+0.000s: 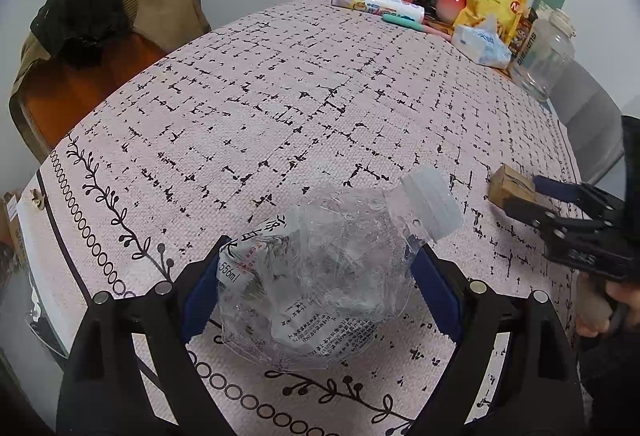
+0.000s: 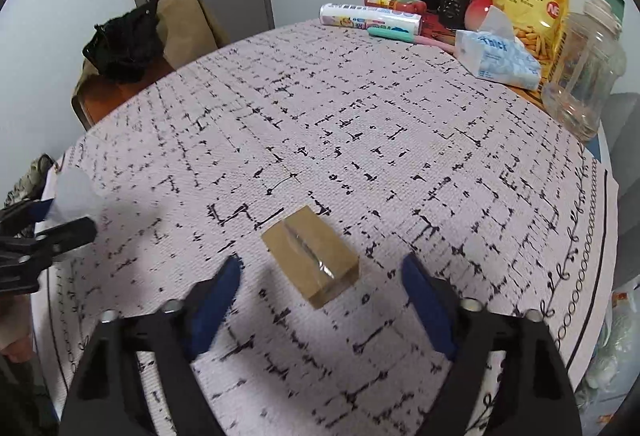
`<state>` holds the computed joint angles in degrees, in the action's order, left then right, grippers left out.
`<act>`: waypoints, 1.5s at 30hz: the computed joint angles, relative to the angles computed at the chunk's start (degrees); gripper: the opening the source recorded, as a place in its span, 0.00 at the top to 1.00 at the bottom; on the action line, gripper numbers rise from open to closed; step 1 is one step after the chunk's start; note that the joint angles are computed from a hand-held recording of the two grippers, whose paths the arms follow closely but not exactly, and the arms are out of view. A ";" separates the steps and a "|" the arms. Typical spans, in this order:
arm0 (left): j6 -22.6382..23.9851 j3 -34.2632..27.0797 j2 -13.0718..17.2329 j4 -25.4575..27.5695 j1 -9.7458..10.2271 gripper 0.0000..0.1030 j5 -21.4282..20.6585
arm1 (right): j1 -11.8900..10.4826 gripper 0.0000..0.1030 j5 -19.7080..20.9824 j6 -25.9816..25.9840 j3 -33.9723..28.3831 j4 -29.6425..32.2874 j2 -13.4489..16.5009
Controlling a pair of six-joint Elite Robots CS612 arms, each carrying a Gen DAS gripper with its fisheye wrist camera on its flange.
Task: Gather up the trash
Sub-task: 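Grasp the crushed plastic bottle with the left gripper while the right gripper grasps the brown box, then carry the bottle and box over the trash bin with both grippers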
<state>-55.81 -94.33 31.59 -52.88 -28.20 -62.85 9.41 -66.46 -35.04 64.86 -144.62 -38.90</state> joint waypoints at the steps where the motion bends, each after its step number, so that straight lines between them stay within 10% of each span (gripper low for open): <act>1: 0.06 0.01 -0.03 -0.03 -0.02 0.17 -0.01 | 0.01 0.50 -0.01 -0.40 -0.41 0.66 0.21; 4: 0.31 0.24 -0.16 -0.37 -0.16 0.17 0.06 | -0.04 0.65 0.82 -1.60 -1.07 2.67 0.45; 21: 9.70 8.05 -3.20 -10.21 -1.20 0.17 -2.27 | -3.68 0.66 6.08 1.69 7.65 -5.85 -4.99; 45: 26.76 34.62 -14.15 -29.50 -4.69 0.16 -9.33 | -13.85 0.65 7.96 13.72 9.00 -9.76 -5.79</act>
<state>-29.05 -59.71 17.44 -82.38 -32.89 -72.18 -4.44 -58.50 -21.32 73.86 -154.38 -44.69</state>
